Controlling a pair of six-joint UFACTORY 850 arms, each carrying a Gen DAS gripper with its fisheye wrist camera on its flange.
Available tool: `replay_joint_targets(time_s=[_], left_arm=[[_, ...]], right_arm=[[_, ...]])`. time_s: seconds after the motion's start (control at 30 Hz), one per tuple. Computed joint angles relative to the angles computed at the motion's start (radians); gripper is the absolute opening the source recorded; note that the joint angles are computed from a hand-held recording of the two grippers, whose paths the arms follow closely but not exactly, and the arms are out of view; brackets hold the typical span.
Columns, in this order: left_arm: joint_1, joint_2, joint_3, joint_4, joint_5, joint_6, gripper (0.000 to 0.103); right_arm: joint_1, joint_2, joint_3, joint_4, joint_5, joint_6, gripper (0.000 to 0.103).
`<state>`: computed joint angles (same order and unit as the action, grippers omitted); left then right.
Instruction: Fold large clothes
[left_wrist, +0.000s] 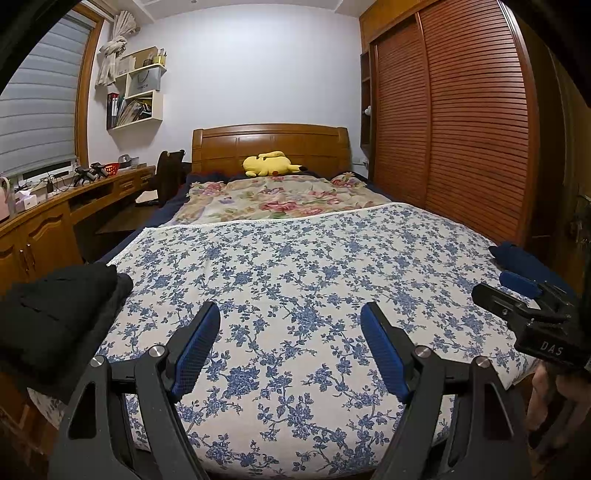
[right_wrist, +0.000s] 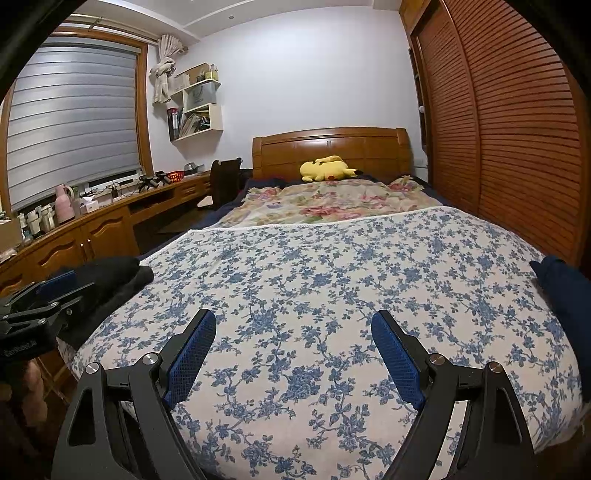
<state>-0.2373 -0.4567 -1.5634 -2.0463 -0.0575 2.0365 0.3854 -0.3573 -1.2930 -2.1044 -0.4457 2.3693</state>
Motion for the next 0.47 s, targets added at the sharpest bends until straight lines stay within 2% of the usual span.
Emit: replay_joint_targets(time_s=[0.27,0.37,0.47], left_arm=[[0.0,0.001,0.001,-0.033,-0.001,0.033,0.079],[0.0,0.001,0.002,-0.099,0.001,0.1,0.079],[0.001,0.001,0.002,-0.064,-0.001,0.063,0.079]], right_arm=[[-0.003,0.0,-0.002,0.0,0.005,0.001,0.087],[-0.002,0.0,-0.003,0.002,0.003,-0.001,0.087],[-0.002,0.0,-0.002,0.001,0.004,0.0,0.087]])
